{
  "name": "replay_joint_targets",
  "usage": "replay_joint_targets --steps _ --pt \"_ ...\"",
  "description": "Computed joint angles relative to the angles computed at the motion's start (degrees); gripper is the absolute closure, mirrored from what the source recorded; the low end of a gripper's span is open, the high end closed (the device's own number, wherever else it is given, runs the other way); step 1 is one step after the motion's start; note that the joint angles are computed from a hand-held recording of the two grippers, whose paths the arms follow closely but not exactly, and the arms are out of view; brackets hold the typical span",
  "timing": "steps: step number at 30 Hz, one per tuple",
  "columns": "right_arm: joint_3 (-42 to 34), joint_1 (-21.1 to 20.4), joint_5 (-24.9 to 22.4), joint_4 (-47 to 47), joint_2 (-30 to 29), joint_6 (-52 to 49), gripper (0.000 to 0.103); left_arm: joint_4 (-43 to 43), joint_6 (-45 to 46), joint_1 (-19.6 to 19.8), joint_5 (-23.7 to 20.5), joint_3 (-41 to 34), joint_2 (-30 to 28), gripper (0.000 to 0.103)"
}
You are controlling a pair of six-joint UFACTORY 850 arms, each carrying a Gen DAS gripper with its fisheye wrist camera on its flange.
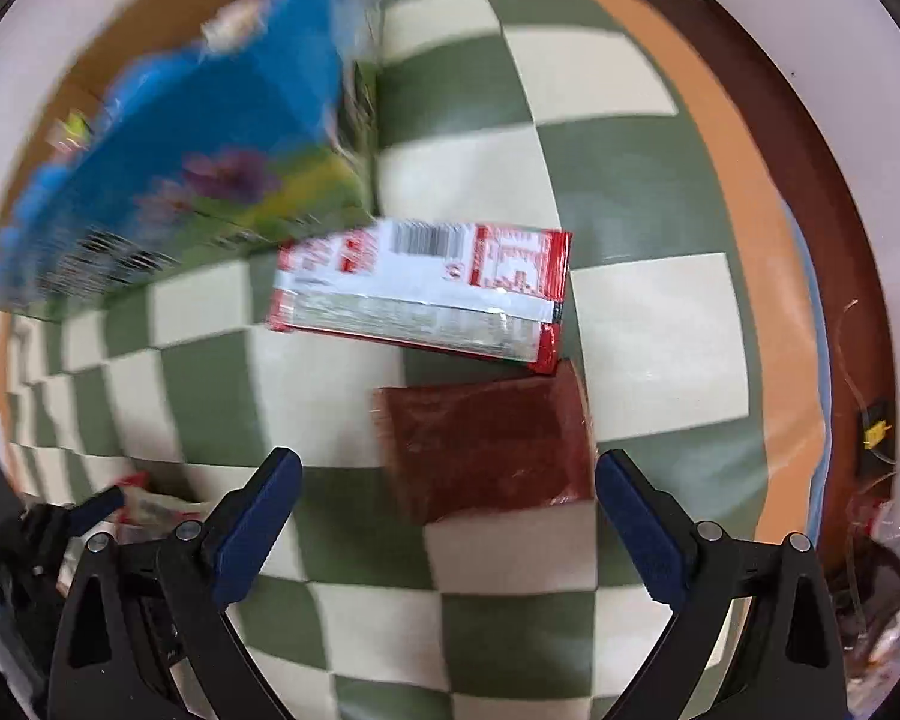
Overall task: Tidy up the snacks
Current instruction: 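Grasp the small white bun pack with the left tool while the right tool grasps the brown pack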
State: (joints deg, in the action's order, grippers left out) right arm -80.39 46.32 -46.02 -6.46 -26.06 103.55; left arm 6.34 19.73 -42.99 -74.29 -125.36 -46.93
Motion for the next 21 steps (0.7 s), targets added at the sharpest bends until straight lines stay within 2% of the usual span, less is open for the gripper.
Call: replay_joint_targets --steps 1,2,3,4,5,8,12,13,14,15,16,17,18,21 --pt "1.8 -0.4 2.8 1.1 0.4 0.6 0.004 0.6 -0.2 -0.4 0.5 0.5 0.1 0.033" --pt "2.7 -0.6 3.9 1.6 0.5 1.3 0.006 0.9 -0.2 -0.7 0.7 0.8 0.2 0.041" --pt "2.9 -0.7 3.8 2.2 0.2 1.4 0.016 0.9 -0.1 -0.9 0.3 0.8 0.0 0.049" --pt "2.8 -0.7 3.4 2.7 -0.2 0.7 0.023 1.2 -0.3 -1.0 0.3 0.9 -0.1 0.051" --pt "2.7 -0.5 3.1 2.4 -0.4 0.5 0.025 1.1 -0.7 -1.1 0.4 1.0 -0.1 0.055" --pt "1.9 0.2 2.5 2.9 -1.0 -3.3 0.031 -1.0 -2.3 -0.6 -1.3 -0.9 -1.3 0.057" --pt "4.2 0.2 10.1 12.7 0.2 -12.3 0.031 -7.3 -6.6 1.5 -8.8 -9.2 -6.5 0.059" --pt "4.9 0.3 12.0 13.3 0.8 -13.1 0.031 -9.1 -8.0 2.1 -10.8 -11.7 -8.1 0.059" --pt "4.6 0.6 11.8 12.0 1.1 -13.1 0.029 -10.3 -9.0 2.5 -12.0 -13.2 -9.0 0.059" --pt "3.2 0.9 9.3 8.5 0.9 -13.4 0.028 -11.3 -9.7 2.8 -13.1 -14.8 -10.1 0.059" --pt "1.4 1.0 5.9 6.0 0.2 -14.8 0.021 -12.0 -10.2 3.0 -14.1 -16.3 -10.9 0.059" --pt "-1.3 1.0 1.0 3.8 -1.2 -18.3 0.016 -12.5 -10.6 3.1 -14.7 -17.3 -11.5 0.059" --pt "-3.5 0.7 -2.6 3.2 -2.6 -22.4 0.016 -12.8 -11.1 3.1 -15.2 -18.1 -12.0 0.059" --pt "-8.5 -0.4 -9.5 3.4 -6.8 -35.1 0.016 -12.9 -11.8 3.0 -15.7 -19.1 -12.6 0.059"
